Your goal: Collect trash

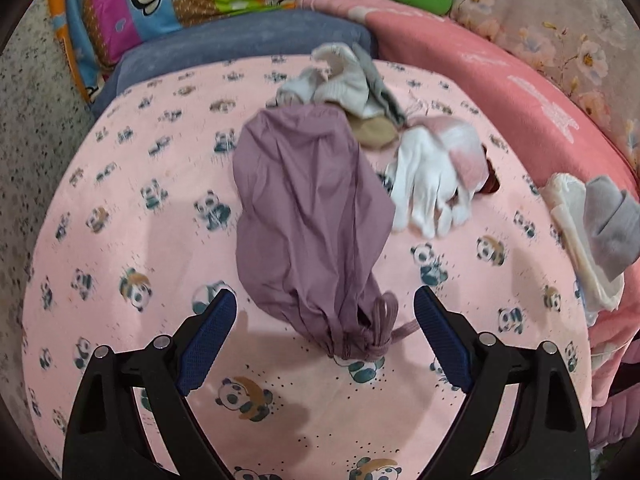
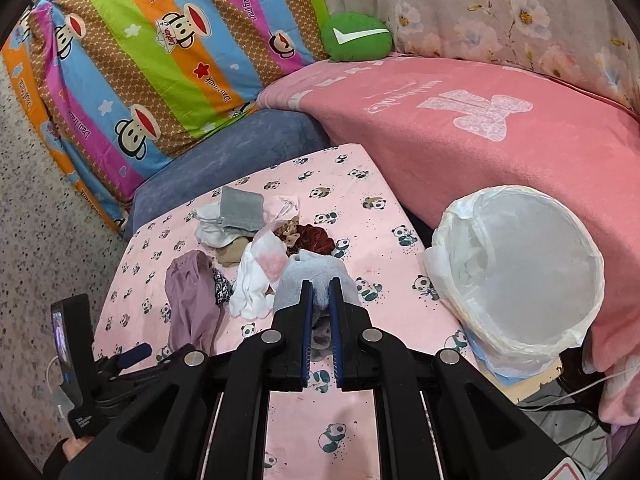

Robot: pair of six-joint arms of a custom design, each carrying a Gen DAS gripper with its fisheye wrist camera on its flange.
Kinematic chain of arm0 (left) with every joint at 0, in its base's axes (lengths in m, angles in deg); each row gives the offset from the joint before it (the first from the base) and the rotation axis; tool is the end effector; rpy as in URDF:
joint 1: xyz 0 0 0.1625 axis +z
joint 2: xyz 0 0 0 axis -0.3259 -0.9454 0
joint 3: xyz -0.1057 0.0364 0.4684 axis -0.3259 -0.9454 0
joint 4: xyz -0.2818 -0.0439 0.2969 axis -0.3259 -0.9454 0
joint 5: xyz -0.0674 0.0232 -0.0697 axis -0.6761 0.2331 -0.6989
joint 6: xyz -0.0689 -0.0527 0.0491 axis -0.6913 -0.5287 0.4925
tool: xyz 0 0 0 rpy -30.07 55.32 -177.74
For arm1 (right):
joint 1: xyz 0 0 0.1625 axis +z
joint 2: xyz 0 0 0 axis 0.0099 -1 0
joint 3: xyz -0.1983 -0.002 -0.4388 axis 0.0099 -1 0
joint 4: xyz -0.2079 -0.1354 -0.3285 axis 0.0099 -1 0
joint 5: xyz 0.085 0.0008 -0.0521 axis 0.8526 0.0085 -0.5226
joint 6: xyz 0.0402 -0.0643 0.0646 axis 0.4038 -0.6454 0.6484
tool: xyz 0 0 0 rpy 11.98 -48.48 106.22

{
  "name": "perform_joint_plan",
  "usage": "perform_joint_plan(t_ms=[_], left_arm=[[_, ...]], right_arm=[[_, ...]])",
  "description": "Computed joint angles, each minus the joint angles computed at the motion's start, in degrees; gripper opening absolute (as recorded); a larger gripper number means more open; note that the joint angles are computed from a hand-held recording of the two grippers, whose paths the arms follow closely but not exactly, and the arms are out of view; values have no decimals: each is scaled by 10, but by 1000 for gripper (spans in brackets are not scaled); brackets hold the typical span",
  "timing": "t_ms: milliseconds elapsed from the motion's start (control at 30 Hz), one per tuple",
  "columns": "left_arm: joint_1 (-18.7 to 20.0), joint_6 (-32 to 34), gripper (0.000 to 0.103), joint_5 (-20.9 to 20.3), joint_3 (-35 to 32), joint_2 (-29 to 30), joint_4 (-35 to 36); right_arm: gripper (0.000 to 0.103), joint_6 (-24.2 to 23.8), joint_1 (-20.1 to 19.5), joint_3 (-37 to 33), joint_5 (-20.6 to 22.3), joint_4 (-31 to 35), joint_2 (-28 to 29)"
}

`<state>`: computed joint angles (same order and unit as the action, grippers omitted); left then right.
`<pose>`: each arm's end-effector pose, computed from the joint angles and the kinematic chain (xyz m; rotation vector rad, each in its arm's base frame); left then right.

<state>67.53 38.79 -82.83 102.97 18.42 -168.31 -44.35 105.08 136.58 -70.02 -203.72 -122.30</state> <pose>-0.1594 -0.4980 0.1431 0.1345 2.3635 -0.7266 0.2211 -0.4768 0.1945 0.3453 -2.4856 0.9561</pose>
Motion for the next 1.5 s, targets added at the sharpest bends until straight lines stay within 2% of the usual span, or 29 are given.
perform_joint_plan(t_ms=[33, 100, 133, 167, 233, 333, 433, 567, 733, 1033, 1400, 1500], left_arm=[[2, -2, 83, -3, -1, 3, 3], [7, 0, 70, -15, -3, 8, 2], [12, -2, 57, -25, -5, 9, 5], [15, -4, 50, -34, -7, 10, 6], [19, -7, 39, -45, -3, 9, -1], [3, -6, 23, -40, 3, 3, -2], [-17, 0, 17, -46, 4, -8, -11], [-62, 36, 15, -38, 0, -9, -44], [-101, 102, 15, -53, -34, 15, -92], [-121, 231, 15, -128, -154, 115, -132], [-123, 289, 17, -208, -256, 206, -95], [-123, 295, 25, -206, -275, 224, -90]], right_arm=[[9, 1, 0, -1, 0, 1, 3], [9, 2, 1, -2, -2, 4, 6], [9, 1, 1, -2, -3, 4, 7], [9, 2, 1, -1, -3, 4, 7], [9, 5, -1, 1, -3, 3, 7], [9, 6, -3, 4, -3, -1, 5], [9, 4, -4, 5, 1, -8, -1], [9, -5, -6, 7, 4, -20, -13], [9, -13, -15, 8, 4, -42, -39], [9, -40, -54, 11, -22, -78, -96], [10, -46, -133, 8, -16, -73, -149], [11, -42, -149, 5, -9, -71, -155]])
